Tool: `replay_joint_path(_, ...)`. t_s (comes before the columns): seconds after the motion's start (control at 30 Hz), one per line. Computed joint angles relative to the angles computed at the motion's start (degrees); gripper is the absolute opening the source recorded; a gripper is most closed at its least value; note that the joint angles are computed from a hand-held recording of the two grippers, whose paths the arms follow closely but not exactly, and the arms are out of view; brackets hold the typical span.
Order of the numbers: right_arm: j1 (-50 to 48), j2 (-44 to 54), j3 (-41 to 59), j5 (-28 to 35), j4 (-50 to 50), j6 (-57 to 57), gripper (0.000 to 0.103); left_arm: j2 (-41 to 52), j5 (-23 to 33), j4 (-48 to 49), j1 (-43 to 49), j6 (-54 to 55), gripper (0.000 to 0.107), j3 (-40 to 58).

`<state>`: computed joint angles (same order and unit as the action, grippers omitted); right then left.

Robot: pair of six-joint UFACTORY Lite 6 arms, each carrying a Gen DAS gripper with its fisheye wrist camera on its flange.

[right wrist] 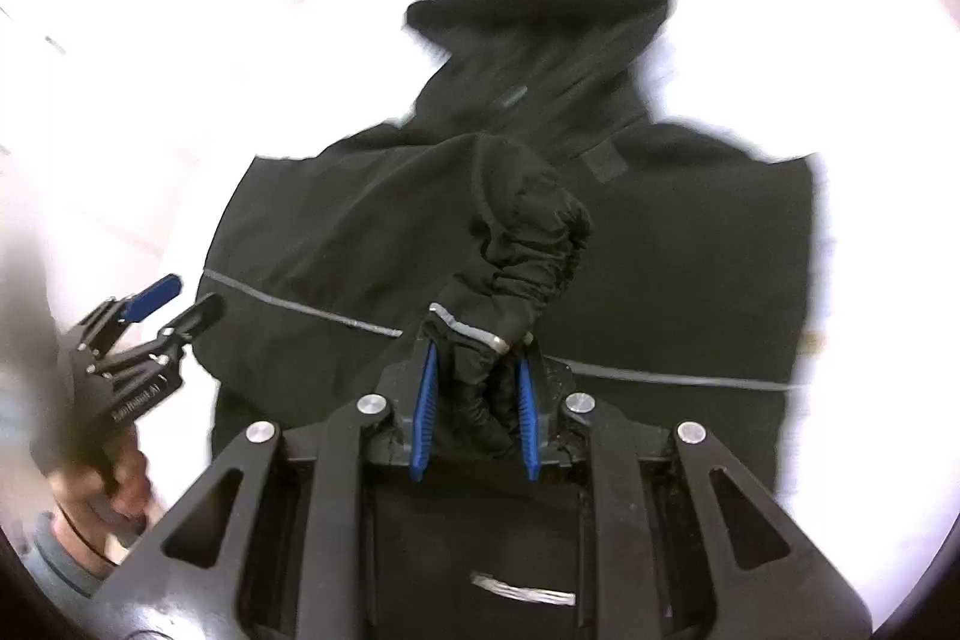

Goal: Fold large clothes

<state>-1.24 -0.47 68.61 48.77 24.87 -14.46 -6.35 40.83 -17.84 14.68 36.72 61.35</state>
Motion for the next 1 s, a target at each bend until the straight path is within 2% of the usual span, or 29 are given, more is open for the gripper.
replay_joint_path(0.1, -6.7, -2.74, 0.3, 1.21, -8.33, 1.9, 0.022, 4.21, -1.62, -1.27, -2.45, 1.32, 0.065, -0.42)
replay_joint_path(0.2, -9.68, 1.18, -2.51, -0.84, -12.19, 2.52, 0.023, 12.63, -5.74, 3.9, -7.32, -3.61, 0.064, -1.01)
replay_joint_path(0.3, -7.07, 8.53, -7.48, -9.15, -19.82, 6.96, 0.026, 15.13, -12.26, 7.93, -9.75, -6.29, 0.065, -4.09)
replay_joint_path(0.33, -6.39, 11.58, -9.17, -12.85, -21.62, 8.73, 0.029, 15.33, -12.45, 7.16, -9.61, -5.24, 0.065, -4.06)
replay_joint_path(0.4, -7.66, 13.37, -10.78, -15.94, -20.43, 8.12, 0.032, 15.78, -11.02, 4.64, -8.59, -2.12, 0.065, -3.11)
replay_joint_path(0.5, -7.18, 12.25, -10.28, -14.71, -21.82, 10.72, 0.033, 16.51, -8.97, 2.5, -7.66, 2.01, 0.065, -1.53)
replay_joint_path(0.67, -6.57, 4.84, -7.06, -5.53, -25.12, 17.27, 0.04, 12.19, -2.6, -2.02, -4.22, 9.85, 0.065, 1.97)
replay_joint_path(0.73, -4.98, 1.06, -5.21, -3.05, -26.18, 20.09, 0.051, 12.19, 0.05, -4.49, -2.97, 11.78, 0.065, 4.87)
replay_joint_path(0.77, -4.43, -0.08, -4.42, -2.5, -25.27, 20.16, 0.052, 12.63, 1.52, -5.92, -2.35, 12.38, 0.065, 6.68)
replay_joint_path(0.87, -0.12, 0.44, -2.06, -2.29, -25.41, 22.32, 0.051, 15.25, 3.19, -7.27, -2.39, 11.64, 0.065, 10.6)
replay_joint_path(0.97, 4.16, 6.22, -1.99, -5.37, -29.44, 26.57, 0.047, 18.71, 0.42, -6.1, -3.67, 10.09, 0.065, 10.74)
replay_joint_path(1.0, 4.65, 6.64, -3.24, -6.09, -29.68, 27.1, 0.041, 19.87, -1.21, -5.97, -4.88, 8.93, 0.065, 9.89)
